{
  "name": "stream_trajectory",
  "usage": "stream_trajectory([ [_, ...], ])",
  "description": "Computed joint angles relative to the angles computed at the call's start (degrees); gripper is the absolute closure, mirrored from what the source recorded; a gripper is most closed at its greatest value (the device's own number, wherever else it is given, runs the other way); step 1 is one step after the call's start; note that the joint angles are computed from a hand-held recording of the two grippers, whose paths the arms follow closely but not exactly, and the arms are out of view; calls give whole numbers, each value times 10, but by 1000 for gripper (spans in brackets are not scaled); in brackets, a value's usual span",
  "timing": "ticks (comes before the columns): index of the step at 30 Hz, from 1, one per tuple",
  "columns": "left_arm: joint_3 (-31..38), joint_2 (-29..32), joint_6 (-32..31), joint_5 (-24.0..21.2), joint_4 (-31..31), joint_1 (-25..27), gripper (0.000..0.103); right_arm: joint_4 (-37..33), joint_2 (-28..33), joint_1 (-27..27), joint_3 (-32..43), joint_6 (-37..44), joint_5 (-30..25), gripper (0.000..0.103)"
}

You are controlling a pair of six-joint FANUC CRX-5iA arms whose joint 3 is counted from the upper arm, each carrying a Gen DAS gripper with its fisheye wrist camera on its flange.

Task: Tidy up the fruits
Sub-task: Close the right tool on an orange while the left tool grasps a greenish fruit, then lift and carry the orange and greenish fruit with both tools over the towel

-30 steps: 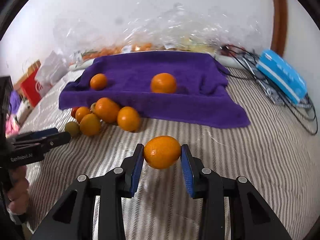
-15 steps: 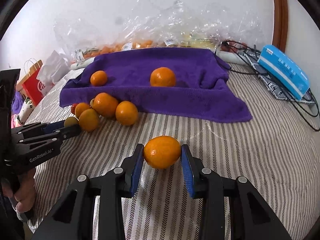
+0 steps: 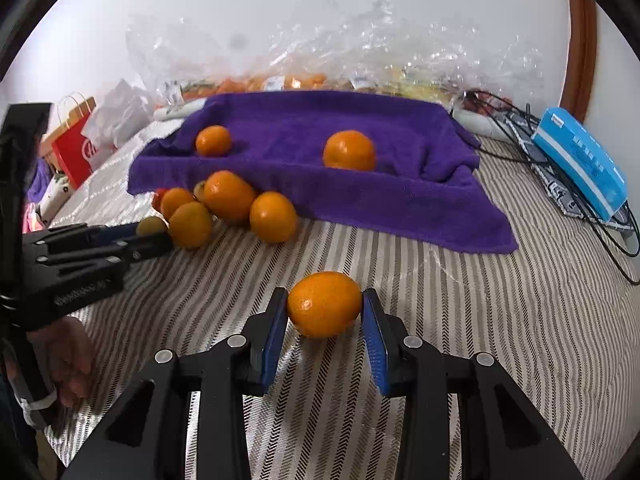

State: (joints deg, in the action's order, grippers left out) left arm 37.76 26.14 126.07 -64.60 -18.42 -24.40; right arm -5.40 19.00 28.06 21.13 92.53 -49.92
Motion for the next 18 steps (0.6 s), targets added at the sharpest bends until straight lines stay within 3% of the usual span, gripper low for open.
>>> stream_trajectory([
  [5, -34, -17, 13, 39, 28, 13, 76, 3, 0, -2, -2, -12, 1, 66],
  [12, -32, -16, 8, 39, 28, 12, 77, -67, 16, -29, 36, 4, -36, 66],
  [15, -57, -28, 7, 66, 51, 22, 77, -7, 1, -9, 2, -26, 2, 66],
  [18, -84, -42, 9, 94, 73, 31, 77, 6, -5, 1, -9, -10, 12, 66],
])
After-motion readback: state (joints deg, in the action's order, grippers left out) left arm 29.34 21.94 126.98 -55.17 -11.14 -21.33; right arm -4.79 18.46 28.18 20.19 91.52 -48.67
